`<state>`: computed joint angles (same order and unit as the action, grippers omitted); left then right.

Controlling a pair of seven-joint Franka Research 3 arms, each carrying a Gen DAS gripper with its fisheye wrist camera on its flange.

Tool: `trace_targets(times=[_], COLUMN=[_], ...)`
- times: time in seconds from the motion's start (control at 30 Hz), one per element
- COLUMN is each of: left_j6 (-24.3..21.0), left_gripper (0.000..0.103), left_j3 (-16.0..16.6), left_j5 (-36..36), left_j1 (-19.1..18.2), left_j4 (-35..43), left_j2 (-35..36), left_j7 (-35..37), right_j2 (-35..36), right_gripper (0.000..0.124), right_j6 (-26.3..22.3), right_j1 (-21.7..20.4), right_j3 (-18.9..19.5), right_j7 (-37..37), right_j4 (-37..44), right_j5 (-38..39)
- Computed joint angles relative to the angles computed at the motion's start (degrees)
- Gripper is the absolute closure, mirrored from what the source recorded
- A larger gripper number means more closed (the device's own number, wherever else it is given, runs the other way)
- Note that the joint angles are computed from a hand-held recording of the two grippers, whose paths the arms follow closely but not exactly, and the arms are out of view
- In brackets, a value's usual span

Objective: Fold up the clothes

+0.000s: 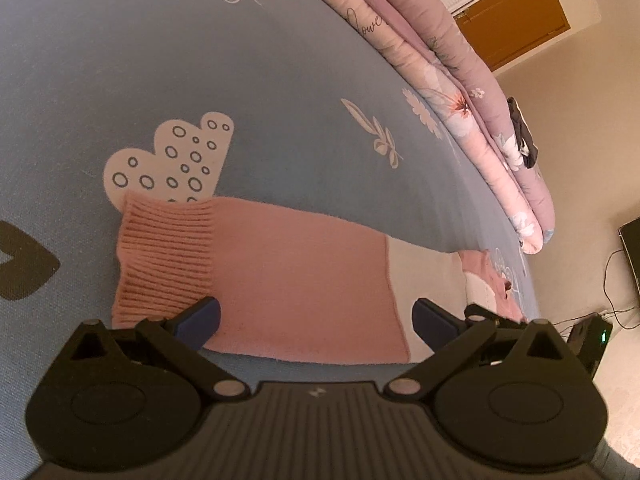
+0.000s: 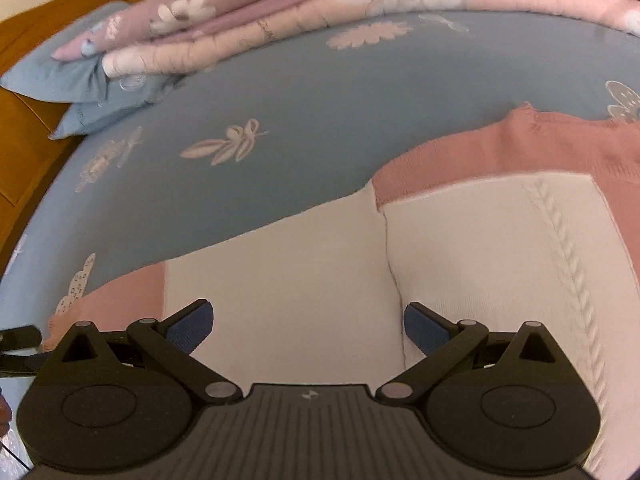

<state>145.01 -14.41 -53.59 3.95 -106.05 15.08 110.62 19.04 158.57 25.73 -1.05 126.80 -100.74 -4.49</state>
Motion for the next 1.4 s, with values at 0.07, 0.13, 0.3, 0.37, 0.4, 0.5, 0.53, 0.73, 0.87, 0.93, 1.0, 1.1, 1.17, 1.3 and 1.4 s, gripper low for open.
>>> trace_targets(times=[0.07, 0.13, 0.3, 0.37, 0.4, 0.5, 0.53, 0.73, 0.87, 0.93, 1.0, 1.1, 1.17, 1.3, 1.4], left_j6=[0.2, 0.8, 2.3, 2.8, 3.1, 4.5, 4.5, 2.1, 1.3, 0.7, 0.2, -0.4, -0.9, -1.7, -2.7], left_gripper=[0.001, 0.001, 0.001, 0.001, 0.001, 0.001, 0.001, 0.001, 0.001, 0.001, 0.001, 0.001, 0.001, 0.001, 0.001], left_j3=[0.1, 0.3, 0.0, -0.6, -0.8, -1.9, -2.5, -6.9, -9.1, -9.9, -10.5, -10.7, -11.0, -11.1, -11.6], left_j5=[1.0, 2.4, 6.0, 5.7, 5.7, 4.1, 3.3, 0.0, 1.5, 2.3, 3.2, 5.5, 6.8, 9.5, 11.1], left_j1=[-0.3, -0.8, -1.7, -1.7, -1.9, -2.4, -2.5, -3.8, -5.6, -5.9, -6.3, -6.9, -7.3, -8.3, -8.9], left_j4=[0.3, 0.3, 0.8, 1.1, 1.4, 2.8, 3.7, 14.0, 20.6, 22.6, 24.0, 25.3, 25.8, 27.1, 28.5], left_j2=[0.2, 0.1, -0.2, -0.3, -0.3, 0.1, 0.6, 7.6, 12.6, 14.2, 15.3, 16.1, 16.5, 17.7, 18.8], left_j7=[-0.9, -2.6, -6.4, -5.8, -6.0, -4.8, -4.1, 4.4, 6.7, 6.0, 5.2, 3.8, 3.0, 0.3, -0.6], right_j2=[-1.3, -2.5, -7.7, -8.7, -9.0, -10.3, -10.8, -12.3, -8.3, -7.1, -8.2, -11.4, -14.2, -17.4, -18.3], right_gripper=[0.021, 0.021, 0.021, 0.021, 0.021, 0.021, 0.021, 0.021, 0.021, 0.021, 0.021, 0.021, 0.021, 0.021, 0.021], right_j6=[1.1, 1.3, 4.4, 2.9, 1.8, 2.4, 2.7, 3.9, 5.2, 4.1, 4.0, 4.9, 4.8, 2.8, 4.2], right_j1=[0.9, 1.3, 4.2, 3.6, 2.1, -0.5, -0.5, -0.4, -2.1, -2.8, -2.6, -3.2, -2.6, -3.8, -4.0], right_j3=[-0.4, -0.3, -3.7, -3.3, -1.7, 1.6, 1.9, 1.5, 1.8, 3.2, 3.5, 4.6, 3.5, 4.9, 6.9], right_j7=[0.6, 1.3, 11.5, 14.9, 13.8, 12.3, 12.4, 15.9, 16.5, 13.6, 10.8, 5.5, 9.3, 11.9, 6.0], right_j4=[-2.1, -3.4, -8.8, -10.3, -11.0, -14.0, -14.6, -14.8, -11.2, -10.3, -11.3, -14.4, -16.8, -21.3, -22.7], right_j5=[-1.4, -2.2, -12.3, -14.2, -11.1, -5.1, -5.5, -13.2, -12.7, -6.2, -3.7, 0.8, -1.4, 2.1, 10.2])
